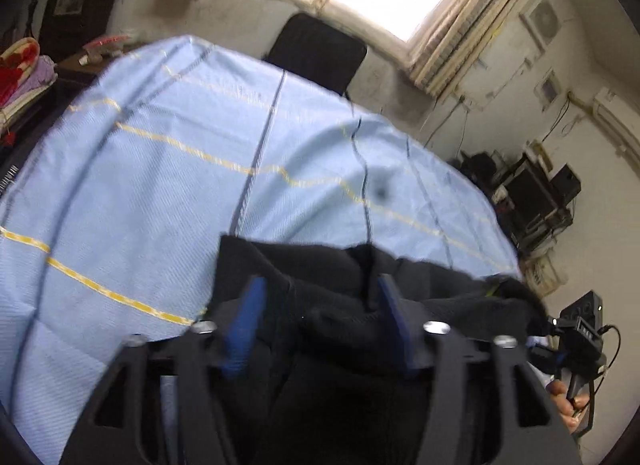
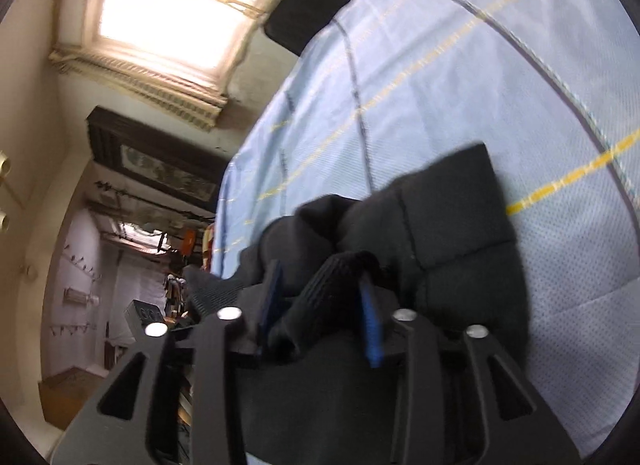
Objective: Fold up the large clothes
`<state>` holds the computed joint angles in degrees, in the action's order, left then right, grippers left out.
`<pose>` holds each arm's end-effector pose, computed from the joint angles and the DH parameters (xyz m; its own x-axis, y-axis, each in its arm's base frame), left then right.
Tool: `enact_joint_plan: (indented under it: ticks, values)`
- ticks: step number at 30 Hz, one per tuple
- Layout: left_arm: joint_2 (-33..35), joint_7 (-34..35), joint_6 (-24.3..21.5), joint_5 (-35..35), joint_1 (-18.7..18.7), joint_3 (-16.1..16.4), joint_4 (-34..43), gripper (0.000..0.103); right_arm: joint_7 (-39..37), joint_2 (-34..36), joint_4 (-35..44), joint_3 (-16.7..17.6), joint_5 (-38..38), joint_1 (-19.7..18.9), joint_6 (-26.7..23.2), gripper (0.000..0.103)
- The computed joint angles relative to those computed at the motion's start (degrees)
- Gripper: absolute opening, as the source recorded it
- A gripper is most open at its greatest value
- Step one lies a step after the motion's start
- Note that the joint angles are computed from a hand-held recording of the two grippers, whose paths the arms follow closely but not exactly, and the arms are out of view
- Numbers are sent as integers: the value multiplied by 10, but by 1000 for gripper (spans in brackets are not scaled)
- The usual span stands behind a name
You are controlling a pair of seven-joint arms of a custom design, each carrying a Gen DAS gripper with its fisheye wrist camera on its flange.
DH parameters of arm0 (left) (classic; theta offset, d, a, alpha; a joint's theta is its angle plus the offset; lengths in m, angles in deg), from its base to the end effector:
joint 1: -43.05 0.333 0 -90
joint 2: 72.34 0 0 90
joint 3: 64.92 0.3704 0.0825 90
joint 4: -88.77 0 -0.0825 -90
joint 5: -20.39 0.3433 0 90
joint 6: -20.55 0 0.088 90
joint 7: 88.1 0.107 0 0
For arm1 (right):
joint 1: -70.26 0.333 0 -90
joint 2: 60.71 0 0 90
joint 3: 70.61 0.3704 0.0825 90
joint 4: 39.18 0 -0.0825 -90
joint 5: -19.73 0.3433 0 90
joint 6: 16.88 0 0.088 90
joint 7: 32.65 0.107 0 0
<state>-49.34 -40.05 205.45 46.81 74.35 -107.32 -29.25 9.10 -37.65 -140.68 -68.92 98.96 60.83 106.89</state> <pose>0.6123 -0.1010 0.4721 0.0152 -0.8811 0.4726 -0.7008 -0.3465 -0.6235 0.6545 -0.0520 0.4338 0.1105 -0.5425 -0.8328 -0.8709 0.3508 -0.3441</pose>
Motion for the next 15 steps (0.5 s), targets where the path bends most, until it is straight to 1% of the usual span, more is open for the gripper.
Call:
enact_joint_plan:
  ticks: [1, 2, 3, 4, 5, 6, 8, 9, 10, 11, 12, 13, 15]
  values:
    - [-12, -5, 19, 0, 0, 6, -10, 72, -16, -9, -6, 1, 9, -3, 1, 61]
    - [-20, -10, 31, 7, 10, 0, -17, 72, -31, -21, -15, -1, 19, -4, 10, 71]
    - [-25, -14, 34, 17, 19, -7, -20, 72, -45, -30, -21, -4, 27, -4, 19, 75]
    - [-29, -19, 32, 25, 19, -7, -22, 72, -57, -37, -26, -6, 33, -4, 25, 75]
    - [-27, -22, 25, 35, 24, -13, -20, 72, -65, -42, -27, -9, 40, -6, 23, 75]
    - [-15, -21, 14, 41, 36, -30, -11, 72, -68, -42, -27, -11, 46, -8, 21, 75]
    - [20, -5, -12, 38, 68, -79, 1, 72, -71, -43, -29, -14, 52, -6, 30, 75]
    - [38, 7, -26, 32, 75, -95, 9, 72, -74, -42, -30, -16, 49, -5, 35, 75]
    - [49, 18, -36, 26, 72, -97, 17, 72, -73, -40, -29, -18, 39, 2, 51, 75]
    - [54, 24, -44, 20, 59, -87, 25, 72, -72, -40, -29, -18, 31, 6, 60, 75]
    - [55, 29, -55, 15, 38, -68, 38, 71, -69, -36, -26, -17, 21, 11, 68, 75]
    - [57, 34, -59, 9, 28, -60, 45, 71, -69, -32, -24, -16, 14, 15, 76, 75]
    - [76, 56, -73, -6, 27, -71, 63, 72, -58, -22, -14, -12, -9, 27, 96, 74]
